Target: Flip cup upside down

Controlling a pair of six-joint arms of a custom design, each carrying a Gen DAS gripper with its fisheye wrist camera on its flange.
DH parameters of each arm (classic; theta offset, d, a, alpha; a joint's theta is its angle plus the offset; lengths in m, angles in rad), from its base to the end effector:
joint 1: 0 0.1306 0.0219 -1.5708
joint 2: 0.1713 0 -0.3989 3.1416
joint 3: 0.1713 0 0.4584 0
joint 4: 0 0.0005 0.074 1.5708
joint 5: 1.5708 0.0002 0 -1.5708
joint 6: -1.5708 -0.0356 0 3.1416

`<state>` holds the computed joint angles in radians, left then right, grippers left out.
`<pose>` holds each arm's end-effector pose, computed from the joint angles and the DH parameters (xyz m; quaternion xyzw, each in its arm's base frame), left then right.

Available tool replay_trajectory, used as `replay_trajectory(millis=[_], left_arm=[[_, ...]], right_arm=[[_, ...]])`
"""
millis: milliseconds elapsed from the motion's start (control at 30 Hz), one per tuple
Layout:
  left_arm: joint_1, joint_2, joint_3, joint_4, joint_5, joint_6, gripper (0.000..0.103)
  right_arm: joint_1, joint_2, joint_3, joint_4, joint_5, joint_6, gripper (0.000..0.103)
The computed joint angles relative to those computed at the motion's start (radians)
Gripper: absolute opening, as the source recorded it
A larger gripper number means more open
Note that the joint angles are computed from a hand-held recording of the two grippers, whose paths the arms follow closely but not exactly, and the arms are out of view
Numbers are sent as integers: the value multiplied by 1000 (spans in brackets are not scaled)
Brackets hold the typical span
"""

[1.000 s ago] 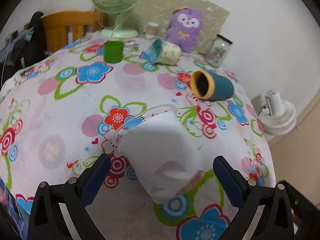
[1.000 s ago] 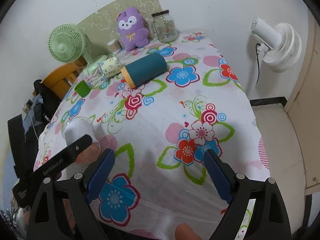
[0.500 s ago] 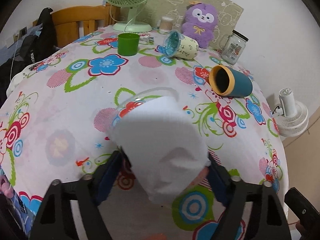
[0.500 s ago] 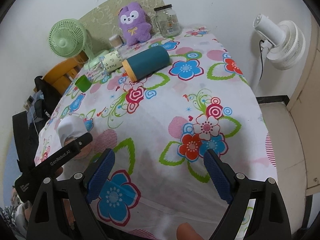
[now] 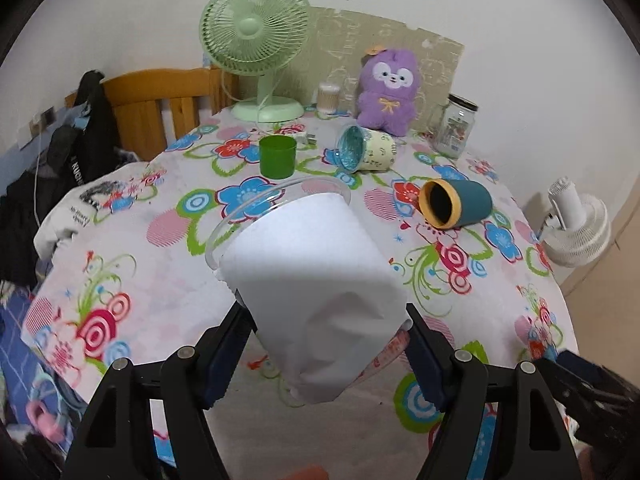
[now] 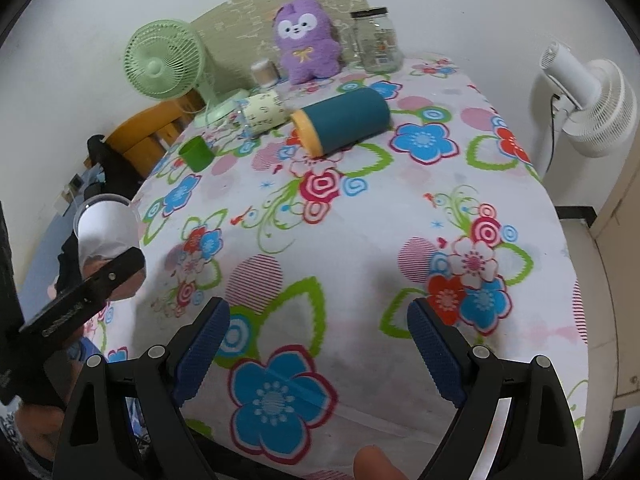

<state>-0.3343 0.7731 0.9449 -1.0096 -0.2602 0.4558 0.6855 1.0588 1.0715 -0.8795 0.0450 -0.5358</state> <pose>0.2977 -0.0942 0.4514 -0.1026 0.9212 -0.0250 0.3746 0.3247 0.2628 0.4287 -0.0624 0.9364 0.1803 0.2945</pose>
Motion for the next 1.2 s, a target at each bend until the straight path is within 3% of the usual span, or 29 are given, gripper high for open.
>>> replay_trajectory(millis=[267,600,733,933,1200], left_arm=[[55,-2,19,-109,74,-137,76],[222,68,89,-359,406,-289,76],[284,115,137,-443,486,-337,76],[344,189,189,-549,554,-392,76],[368,265,219,-624,615,-423,76]], right_arm=[[33,11,15,-4,11,2,92],[60,29,32,-13,11,7,92],[71,38,41,-12,10,12,92],[84,56,54,-10,2,18,92],[101,91,75,-21,-8,31,92]])
